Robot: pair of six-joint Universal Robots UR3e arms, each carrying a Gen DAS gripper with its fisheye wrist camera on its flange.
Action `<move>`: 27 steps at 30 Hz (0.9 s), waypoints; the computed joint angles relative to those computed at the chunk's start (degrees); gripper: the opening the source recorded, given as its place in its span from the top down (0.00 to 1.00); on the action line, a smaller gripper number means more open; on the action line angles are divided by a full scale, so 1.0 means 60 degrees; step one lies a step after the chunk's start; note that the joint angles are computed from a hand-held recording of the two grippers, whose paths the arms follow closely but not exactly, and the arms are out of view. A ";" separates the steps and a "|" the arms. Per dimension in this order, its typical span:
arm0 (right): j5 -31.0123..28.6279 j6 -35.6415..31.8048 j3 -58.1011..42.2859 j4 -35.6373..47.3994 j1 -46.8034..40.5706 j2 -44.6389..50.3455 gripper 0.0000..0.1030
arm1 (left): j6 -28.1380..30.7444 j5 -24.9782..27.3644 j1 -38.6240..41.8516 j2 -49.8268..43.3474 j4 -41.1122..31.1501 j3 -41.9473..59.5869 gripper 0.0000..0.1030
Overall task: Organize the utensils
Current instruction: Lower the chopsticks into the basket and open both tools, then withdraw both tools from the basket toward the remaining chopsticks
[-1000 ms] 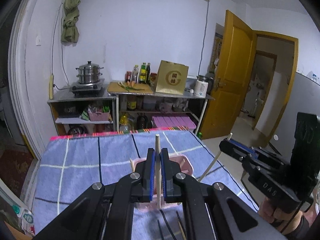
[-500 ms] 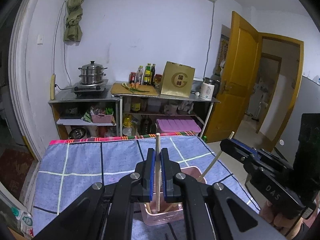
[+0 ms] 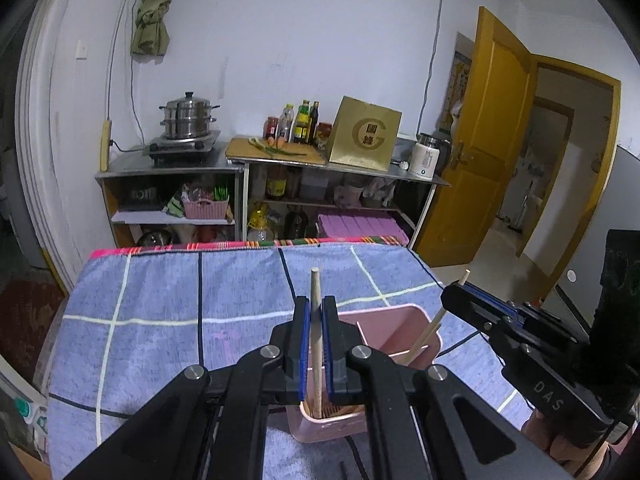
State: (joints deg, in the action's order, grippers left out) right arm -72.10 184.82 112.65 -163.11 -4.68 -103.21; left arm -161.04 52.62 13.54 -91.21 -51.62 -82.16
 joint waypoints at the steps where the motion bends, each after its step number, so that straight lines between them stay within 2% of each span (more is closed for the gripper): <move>1: 0.0011 -0.0009 0.0045 -0.0003 -0.0011 0.0004 0.95 | 0.0024 0.0051 -0.0029 -0.0008 0.0031 -0.0076 0.94; 16: -0.0021 -0.0273 0.0320 0.0473 -0.0036 -0.0258 0.94 | 0.0151 0.0182 0.0008 0.0568 0.0223 -0.1015 0.94; 18: 0.0070 -0.0312 0.0483 0.0548 -0.0129 -0.0569 0.89 | 0.0199 0.0052 0.0139 0.0856 0.0208 -0.1230 0.93; 27: 0.0732 -0.0669 0.1717 0.1407 -0.0928 -0.2842 0.87 | 0.1082 -0.1068 0.1438 0.3139 -0.0505 -0.2924 0.92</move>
